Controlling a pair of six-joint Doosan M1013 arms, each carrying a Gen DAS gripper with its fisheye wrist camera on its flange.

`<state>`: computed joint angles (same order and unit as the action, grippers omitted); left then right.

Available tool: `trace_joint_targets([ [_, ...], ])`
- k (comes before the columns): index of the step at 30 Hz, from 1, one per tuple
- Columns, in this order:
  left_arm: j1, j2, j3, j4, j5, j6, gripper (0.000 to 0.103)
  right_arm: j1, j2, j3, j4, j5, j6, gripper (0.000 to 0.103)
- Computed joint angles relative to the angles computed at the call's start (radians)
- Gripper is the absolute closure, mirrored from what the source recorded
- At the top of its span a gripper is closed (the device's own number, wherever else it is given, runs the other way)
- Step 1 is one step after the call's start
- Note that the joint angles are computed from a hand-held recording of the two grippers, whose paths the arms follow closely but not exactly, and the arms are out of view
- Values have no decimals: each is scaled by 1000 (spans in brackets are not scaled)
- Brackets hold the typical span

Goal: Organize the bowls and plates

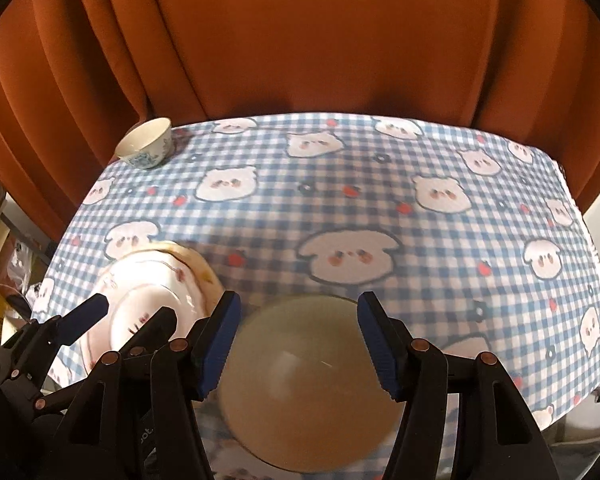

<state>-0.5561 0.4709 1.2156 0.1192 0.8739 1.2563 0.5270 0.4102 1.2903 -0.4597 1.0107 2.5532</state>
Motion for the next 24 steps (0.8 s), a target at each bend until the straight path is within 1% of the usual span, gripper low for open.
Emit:
trace_joint_targets([
  [7, 82, 31, -57, -80, 6, 156, 37, 27, 104, -166, -6, 73, 35, 39],
  [13, 140, 69, -114, -143, 14, 273, 37, 49, 207, -337, -36, 179, 54, 39],
  [19, 187, 109, -179, -184, 37, 345, 37, 62, 311, -512, -48, 257, 67, 39],
  [22, 204, 138, -231, -192, 64, 368, 37, 67, 368, -617, -56, 308, 53, 39],
  [24, 213, 161, -273, -195, 86, 374, 37, 67, 417, -711, -64, 357, 30, 39],
])
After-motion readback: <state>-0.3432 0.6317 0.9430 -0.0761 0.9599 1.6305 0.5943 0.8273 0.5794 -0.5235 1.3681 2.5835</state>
